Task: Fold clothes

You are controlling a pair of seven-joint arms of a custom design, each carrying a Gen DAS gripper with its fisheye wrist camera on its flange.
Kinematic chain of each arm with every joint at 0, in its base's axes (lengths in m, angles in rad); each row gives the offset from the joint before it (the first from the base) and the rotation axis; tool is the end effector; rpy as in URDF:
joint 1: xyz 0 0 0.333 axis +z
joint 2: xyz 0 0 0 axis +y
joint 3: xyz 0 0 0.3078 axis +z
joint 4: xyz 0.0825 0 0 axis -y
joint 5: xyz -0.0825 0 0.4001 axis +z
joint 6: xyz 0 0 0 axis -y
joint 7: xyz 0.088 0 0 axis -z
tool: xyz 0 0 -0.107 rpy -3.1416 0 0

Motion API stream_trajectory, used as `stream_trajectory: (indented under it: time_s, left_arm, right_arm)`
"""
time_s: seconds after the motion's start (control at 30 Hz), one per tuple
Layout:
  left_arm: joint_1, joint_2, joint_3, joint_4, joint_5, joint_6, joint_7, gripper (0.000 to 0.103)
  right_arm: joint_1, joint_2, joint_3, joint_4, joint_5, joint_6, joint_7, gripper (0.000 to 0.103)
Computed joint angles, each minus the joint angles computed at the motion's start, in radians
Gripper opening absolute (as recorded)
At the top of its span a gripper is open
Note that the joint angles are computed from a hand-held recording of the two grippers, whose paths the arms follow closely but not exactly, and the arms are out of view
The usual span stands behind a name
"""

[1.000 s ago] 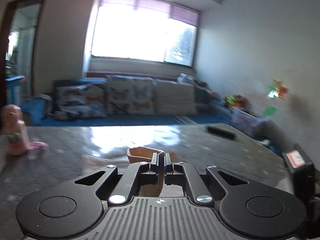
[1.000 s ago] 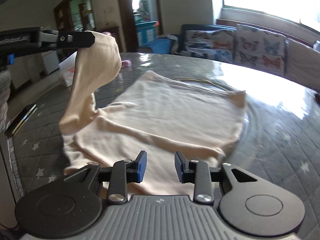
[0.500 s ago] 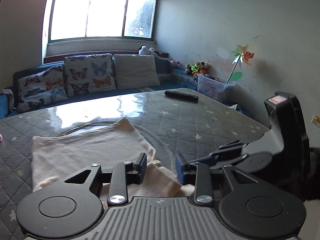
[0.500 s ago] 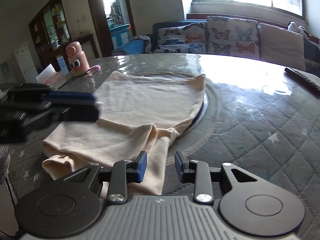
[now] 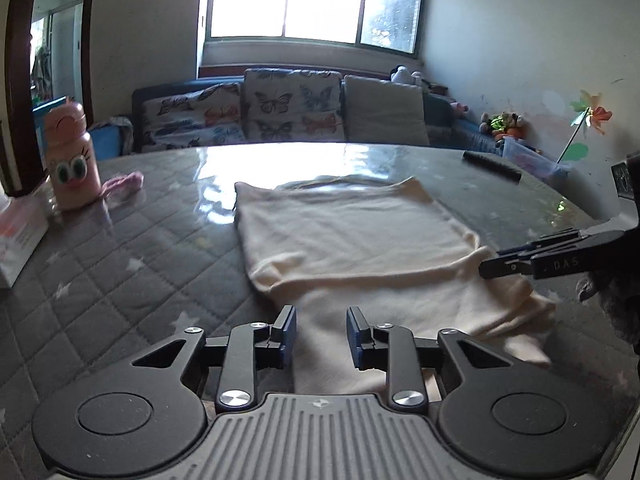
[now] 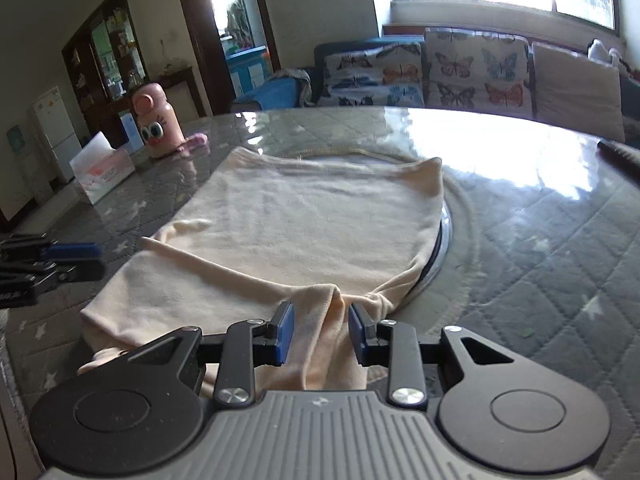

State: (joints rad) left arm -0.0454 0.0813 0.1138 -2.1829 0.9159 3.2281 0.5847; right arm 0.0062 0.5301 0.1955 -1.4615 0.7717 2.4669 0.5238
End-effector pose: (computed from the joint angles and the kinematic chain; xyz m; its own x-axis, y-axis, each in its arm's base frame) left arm 0.5854 -0.0380 0.4225 0.0559 -0.9944 0.0893 -0.5939 -0.1050 -0.7976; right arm 0.7422 0.1216 0.4191 0.6841 -0.7084 -0.1734 -0.5819 -0.3868 -0.7153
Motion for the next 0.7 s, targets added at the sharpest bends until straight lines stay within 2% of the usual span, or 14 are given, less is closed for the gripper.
stream_trajectory:
  time_s: [0.07,0.1,0.2,0.27,0.33,0.4,0.43,0.53,0.57,0.7]
  left_arm:
    - [0.049,0.0,-0.061,-0.024,-0.126,-0.009,0.12,0.021]
    - [0.071,0.001,-0.092,-0.033,-0.203,-0.017,0.194,0.019]
    - [0.03,0.009,-0.054,-0.019,-0.188,-0.037,0.199,0.019]
    - [0.017,0.017,-0.041,-0.001,-0.189,-0.029,0.194,0.019]
    - [-0.016,0.031,-0.004,0.027,-0.159,-0.014,0.167,0.019]
    - [-0.017,0.054,-0.01,0.058,-0.191,-0.004,0.206,0.019]
    - [-0.006,0.066,-0.027,0.073,-0.221,0.0,0.239,0.019]
    - [0.151,0.11,-0.217,0.109,-0.393,-0.019,0.436,0.019]
    - [0.172,0.123,-0.245,0.121,-0.423,-0.03,0.472,0.019]
    - [0.172,0.161,-0.263,0.157,-0.49,-0.07,0.556,0.019]
  right_arm:
    - [0.019,0.01,-0.009,0.0,-0.024,0.031,0.014,0.011]
    - [0.021,0.008,-0.009,-0.006,-0.031,0.041,0.018,0.011]
    - [0.014,-0.01,0.001,-0.034,-0.024,0.069,0.011,0.008]
    - [0.014,-0.022,0.0,-0.046,-0.031,0.08,0.005,0.008]
    - [0.017,-0.017,-0.004,-0.04,-0.045,0.078,0.012,0.008]
    - [0.018,-0.016,-0.003,-0.036,-0.048,0.084,0.018,0.008]
    - [0.018,-0.018,-0.002,-0.037,-0.046,0.095,0.021,0.009]
    - [0.005,-0.026,0.02,-0.043,-0.013,0.116,-0.012,0.01]
    - [-0.001,-0.028,0.03,-0.041,0.006,0.118,-0.03,0.01]
    - [0.004,-0.014,0.032,-0.019,0.019,0.1,-0.057,0.01]
